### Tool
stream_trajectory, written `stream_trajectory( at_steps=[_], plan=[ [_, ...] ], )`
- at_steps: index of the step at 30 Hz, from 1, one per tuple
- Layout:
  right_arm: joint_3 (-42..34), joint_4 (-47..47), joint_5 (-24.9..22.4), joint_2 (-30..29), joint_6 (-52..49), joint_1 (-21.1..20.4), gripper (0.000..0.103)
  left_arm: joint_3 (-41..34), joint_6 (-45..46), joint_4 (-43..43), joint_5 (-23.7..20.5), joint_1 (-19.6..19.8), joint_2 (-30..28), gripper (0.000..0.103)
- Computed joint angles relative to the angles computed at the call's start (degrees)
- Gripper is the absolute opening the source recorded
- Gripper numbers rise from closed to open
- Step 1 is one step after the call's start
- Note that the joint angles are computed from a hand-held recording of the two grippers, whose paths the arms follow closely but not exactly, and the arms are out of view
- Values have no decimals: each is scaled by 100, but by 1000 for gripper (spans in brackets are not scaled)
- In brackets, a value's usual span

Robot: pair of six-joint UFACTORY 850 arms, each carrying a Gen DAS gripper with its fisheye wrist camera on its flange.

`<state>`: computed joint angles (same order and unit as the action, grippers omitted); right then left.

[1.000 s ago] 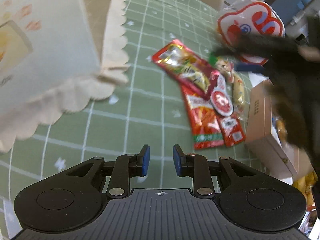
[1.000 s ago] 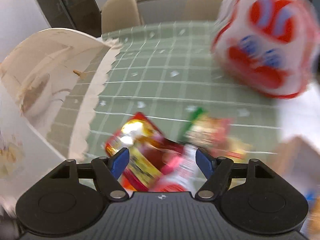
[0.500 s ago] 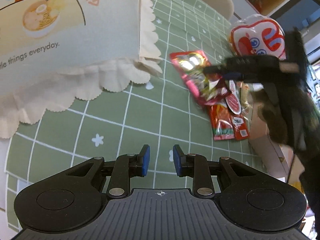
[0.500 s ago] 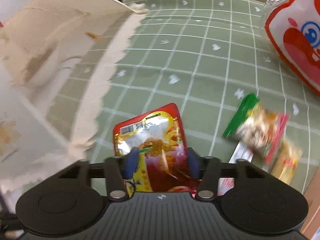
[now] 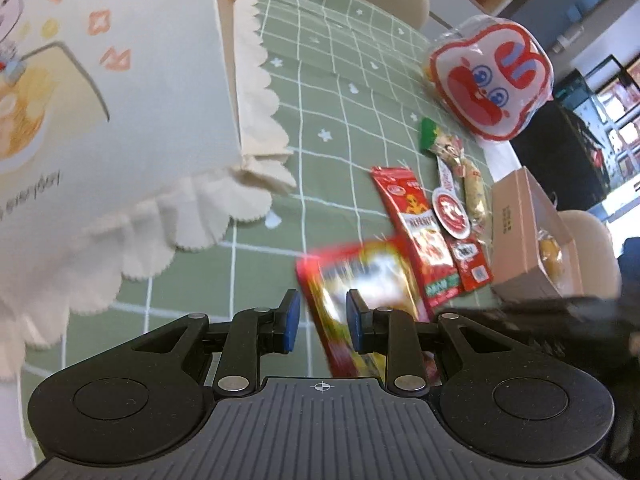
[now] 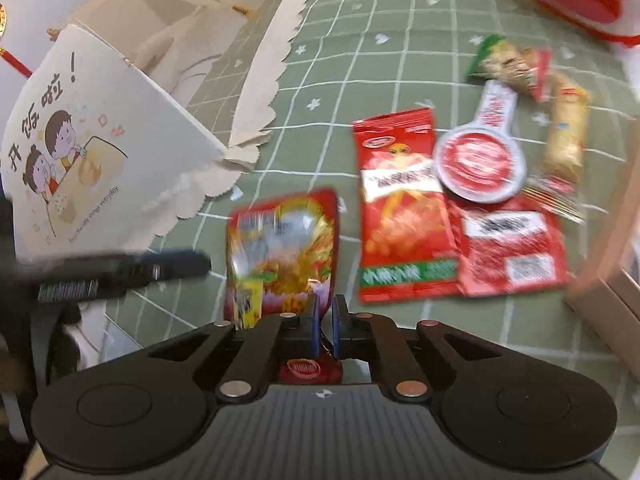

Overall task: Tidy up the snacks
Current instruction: 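Grasp the red-and-yellow snack bag with the left tool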

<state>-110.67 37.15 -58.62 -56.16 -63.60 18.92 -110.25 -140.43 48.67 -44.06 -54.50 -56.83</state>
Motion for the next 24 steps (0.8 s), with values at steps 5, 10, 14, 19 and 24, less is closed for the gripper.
stream_trajectory(
  at_steps=[5,10,14,19,24],
  plan=[
    [842,625,741,495,-464,-87,7,215,44,-56,292,9,90,29],
    [1317,707,1263,647,-576,-69,7,311,-198,132,734,-72,78,29],
    [1494,816,1265,690,-563,-154,8,10,-228,263,711,-38,-132,30],
    [1701,930,1289,804,-716,-254,7,-646,571,-60,790,51,-488,36],
    [2118,1134,1654,1049,-1043,-336,8,-1464,1845,-588,730,69,-856,36]
  ],
)
